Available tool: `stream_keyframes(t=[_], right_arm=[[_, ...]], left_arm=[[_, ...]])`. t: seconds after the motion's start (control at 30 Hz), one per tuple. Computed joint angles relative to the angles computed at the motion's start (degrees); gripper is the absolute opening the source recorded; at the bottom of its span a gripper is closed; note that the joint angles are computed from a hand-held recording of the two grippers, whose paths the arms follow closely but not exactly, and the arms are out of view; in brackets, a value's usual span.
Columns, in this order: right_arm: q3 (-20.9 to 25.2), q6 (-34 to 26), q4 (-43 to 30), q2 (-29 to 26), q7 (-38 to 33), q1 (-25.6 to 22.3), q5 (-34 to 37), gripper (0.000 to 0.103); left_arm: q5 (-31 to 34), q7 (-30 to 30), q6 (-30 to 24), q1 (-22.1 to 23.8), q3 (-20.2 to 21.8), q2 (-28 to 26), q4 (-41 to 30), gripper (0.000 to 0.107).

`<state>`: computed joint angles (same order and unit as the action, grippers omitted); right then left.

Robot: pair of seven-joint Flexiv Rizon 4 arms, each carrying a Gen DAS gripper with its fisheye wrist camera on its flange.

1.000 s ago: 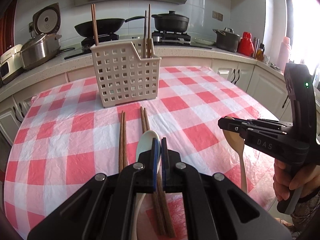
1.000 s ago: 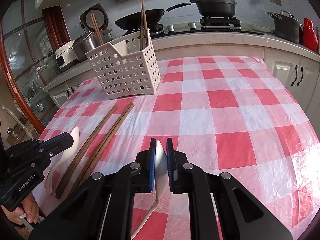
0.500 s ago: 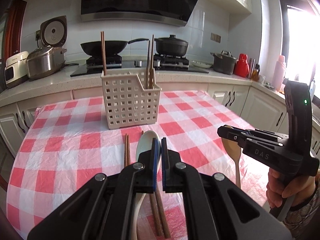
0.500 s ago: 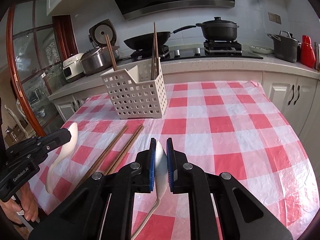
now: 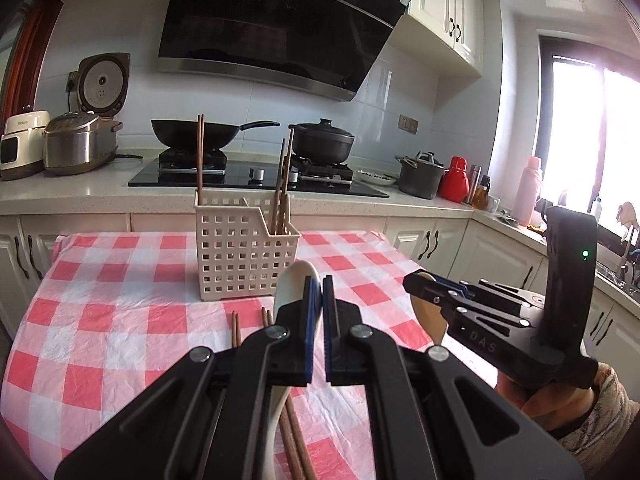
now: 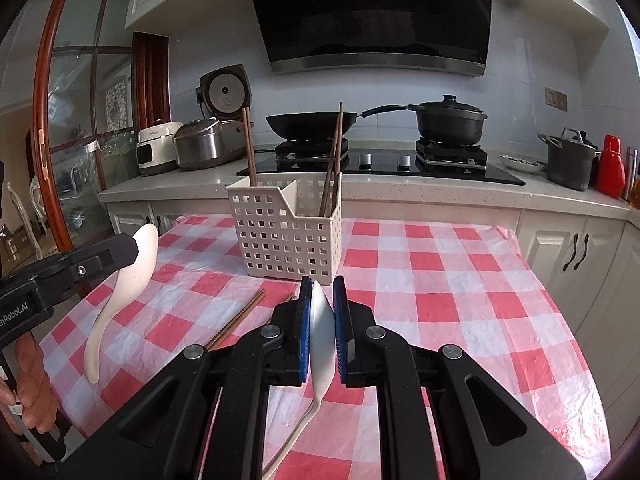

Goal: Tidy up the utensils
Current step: 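Lift both white spoons and carry them above the white basket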

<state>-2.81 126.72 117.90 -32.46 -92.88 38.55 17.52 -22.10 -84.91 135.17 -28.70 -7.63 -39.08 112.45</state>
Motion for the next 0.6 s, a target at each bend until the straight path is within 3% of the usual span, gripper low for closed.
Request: stream_keyframes(t=[0.6], right_arm=[[-2.82, -1.51, -2.4, -0.62, -1.85, 3.07, 1.91, 0.011]], left_arm=[[-0.27, 0.11, 0.25, 0.14, 0.35, 0.37, 0.14, 0.004]])
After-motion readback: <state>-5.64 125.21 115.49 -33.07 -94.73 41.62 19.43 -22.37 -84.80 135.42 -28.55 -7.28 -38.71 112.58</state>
